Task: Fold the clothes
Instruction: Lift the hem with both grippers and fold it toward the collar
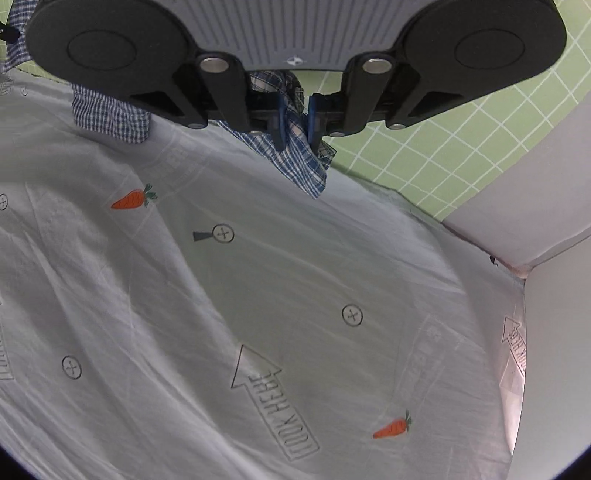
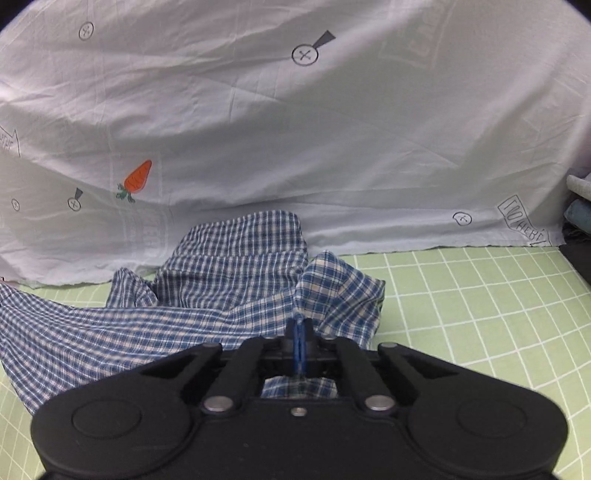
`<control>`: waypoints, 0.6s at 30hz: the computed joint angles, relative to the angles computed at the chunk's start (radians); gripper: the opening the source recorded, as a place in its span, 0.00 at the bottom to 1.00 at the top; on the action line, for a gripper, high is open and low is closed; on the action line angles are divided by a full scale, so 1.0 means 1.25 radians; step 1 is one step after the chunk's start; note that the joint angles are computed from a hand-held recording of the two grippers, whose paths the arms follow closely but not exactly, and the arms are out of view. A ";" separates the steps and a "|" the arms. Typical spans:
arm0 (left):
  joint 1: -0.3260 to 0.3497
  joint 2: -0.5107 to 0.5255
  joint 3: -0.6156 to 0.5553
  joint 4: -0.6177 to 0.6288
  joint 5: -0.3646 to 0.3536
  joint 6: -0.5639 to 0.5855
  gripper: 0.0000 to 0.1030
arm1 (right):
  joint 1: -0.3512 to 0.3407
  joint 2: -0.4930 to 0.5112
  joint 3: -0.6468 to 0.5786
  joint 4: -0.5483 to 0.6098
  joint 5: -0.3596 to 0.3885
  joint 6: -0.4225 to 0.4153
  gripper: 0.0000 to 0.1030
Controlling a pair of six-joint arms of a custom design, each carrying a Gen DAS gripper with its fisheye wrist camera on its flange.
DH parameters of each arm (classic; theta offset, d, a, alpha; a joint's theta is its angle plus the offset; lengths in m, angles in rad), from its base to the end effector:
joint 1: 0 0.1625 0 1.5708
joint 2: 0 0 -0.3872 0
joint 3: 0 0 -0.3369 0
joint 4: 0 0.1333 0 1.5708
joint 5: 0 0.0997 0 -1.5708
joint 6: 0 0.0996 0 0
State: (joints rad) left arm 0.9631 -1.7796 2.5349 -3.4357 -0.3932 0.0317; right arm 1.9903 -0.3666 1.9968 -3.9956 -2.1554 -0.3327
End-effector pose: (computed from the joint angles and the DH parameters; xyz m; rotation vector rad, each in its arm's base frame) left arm 0.0459 -0.3286 0.3826 -0.1455 1.9974 -1.4506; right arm 0.2632 -0.3979 -0.0221 0.6009 -2.3483 1.0396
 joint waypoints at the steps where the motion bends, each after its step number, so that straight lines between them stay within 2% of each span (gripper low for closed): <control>1: -0.053 -0.018 0.001 -0.025 0.036 0.041 0.11 | 0.004 -0.011 0.007 -0.011 0.013 0.003 0.01; 4: -0.171 -0.025 -0.011 -0.150 0.114 0.186 0.11 | 0.011 -0.042 0.026 -0.034 0.057 0.019 0.01; 7: -0.223 -0.001 -0.037 -0.294 0.153 0.324 0.11 | 0.018 -0.052 0.023 -0.033 0.085 0.024 0.01; 9: -0.215 0.007 -0.047 -0.322 0.160 0.341 0.11 | 0.021 -0.051 0.012 -0.020 0.096 0.024 0.01; 12: -0.194 -0.019 -0.054 -0.239 0.162 0.238 0.11 | 0.025 -0.039 -0.017 0.007 0.104 0.016 0.01; 13: -0.193 -0.023 -0.058 -0.246 0.155 0.239 0.11 | 0.026 -0.037 -0.025 0.013 0.108 0.014 0.01; 15: -0.188 -0.005 -0.071 -0.309 0.135 0.301 0.11 | 0.026 -0.033 -0.036 0.010 0.114 0.017 0.01; 18: -0.145 0.041 -0.083 -0.362 0.097 0.356 0.11 | 0.013 -0.018 -0.059 0.040 0.115 0.017 0.01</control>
State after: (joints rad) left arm 0.7823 -1.7280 2.4311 -3.8887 -0.2715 0.4772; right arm 2.0061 -0.3893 1.9227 -3.9452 -2.0114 -0.3115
